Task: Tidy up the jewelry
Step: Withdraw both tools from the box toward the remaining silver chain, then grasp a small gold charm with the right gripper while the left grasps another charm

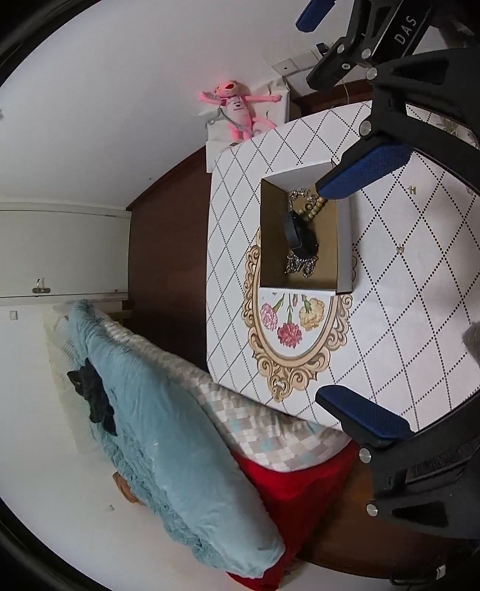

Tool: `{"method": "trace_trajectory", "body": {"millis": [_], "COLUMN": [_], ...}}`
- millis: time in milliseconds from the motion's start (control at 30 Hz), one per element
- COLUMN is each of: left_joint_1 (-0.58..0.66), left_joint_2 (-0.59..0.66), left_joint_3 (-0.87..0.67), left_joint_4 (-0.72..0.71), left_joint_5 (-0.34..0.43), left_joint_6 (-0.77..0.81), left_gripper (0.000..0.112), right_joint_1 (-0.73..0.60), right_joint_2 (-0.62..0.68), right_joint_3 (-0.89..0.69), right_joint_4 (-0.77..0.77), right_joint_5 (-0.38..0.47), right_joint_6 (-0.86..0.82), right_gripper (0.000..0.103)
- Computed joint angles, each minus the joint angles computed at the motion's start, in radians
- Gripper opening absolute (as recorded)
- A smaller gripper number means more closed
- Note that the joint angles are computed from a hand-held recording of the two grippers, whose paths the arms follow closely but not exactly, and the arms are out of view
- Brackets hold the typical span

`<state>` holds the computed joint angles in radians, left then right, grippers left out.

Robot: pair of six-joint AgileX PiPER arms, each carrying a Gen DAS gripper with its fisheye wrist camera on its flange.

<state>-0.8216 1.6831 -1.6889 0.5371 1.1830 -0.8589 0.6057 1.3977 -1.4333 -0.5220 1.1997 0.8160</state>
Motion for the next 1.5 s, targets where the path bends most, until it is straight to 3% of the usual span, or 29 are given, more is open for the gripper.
{"method": "trace_trajectory", "body": {"millis": [100,200,367,500,667,767,867,933,1000,1400,1500], "left_joint_1": [-0.02,-0.002,0.017,0.042,0.056,0.063,0.066,0.067,0.068,0.024,0.011], "left_joint_2": [0.001,0.002,0.036,0.07,0.091,0.092,0.093,0.091,0.087,0.14,0.172], "left_joint_3": [0.024,0.107,0.262,0.365,0.445,0.466,0.483,0.488,0.487,0.397,0.355], "left_joint_4": [0.043,0.009,-0.041,-0.104,-0.129,-0.139,-0.138,-0.141,-0.145,-0.196,-0.201], "left_joint_5": [0.03,-0.004,-0.066,-0.139,-0.207,-0.231,-0.251,-0.259,-0.267,-0.33,-0.33], "left_joint_6": [-0.033,-0.035,-0.062,-0.065,-0.073,-0.069,-0.073,-0.067,-0.059,0.018,0.033], "left_gripper": [0.103,0.103,0.103,0.103,0.102,0.102,0.102,0.101,0.101,0.094,0.082], "right_joint_1": [-0.013,-0.034,-0.064,-0.074,-0.052,-0.038,0.025,0.06,0.075,-0.066,-0.095], "right_joint_2": [-0.021,-0.008,0.047,0.103,0.133,0.154,0.168,0.173,0.171,0.077,0.069], "right_joint_3": [0.043,0.124,0.317,0.432,0.514,0.528,0.522,0.519,0.517,0.557,0.562], "right_joint_4": [0.056,0.118,0.224,0.293,0.316,0.316,0.203,0.144,0.125,0.219,0.226], "right_joint_5": [-0.018,-0.053,-0.183,-0.315,-0.439,-0.473,-0.458,-0.449,-0.442,-0.475,-0.475], "right_joint_6": [-0.007,-0.024,-0.038,-0.062,-0.047,-0.032,0.084,0.14,0.151,0.067,0.053], "right_gripper": [0.103,0.103,0.103,0.089,0.082,0.067,0.055,0.029,0.012,0.012,0.012]}}
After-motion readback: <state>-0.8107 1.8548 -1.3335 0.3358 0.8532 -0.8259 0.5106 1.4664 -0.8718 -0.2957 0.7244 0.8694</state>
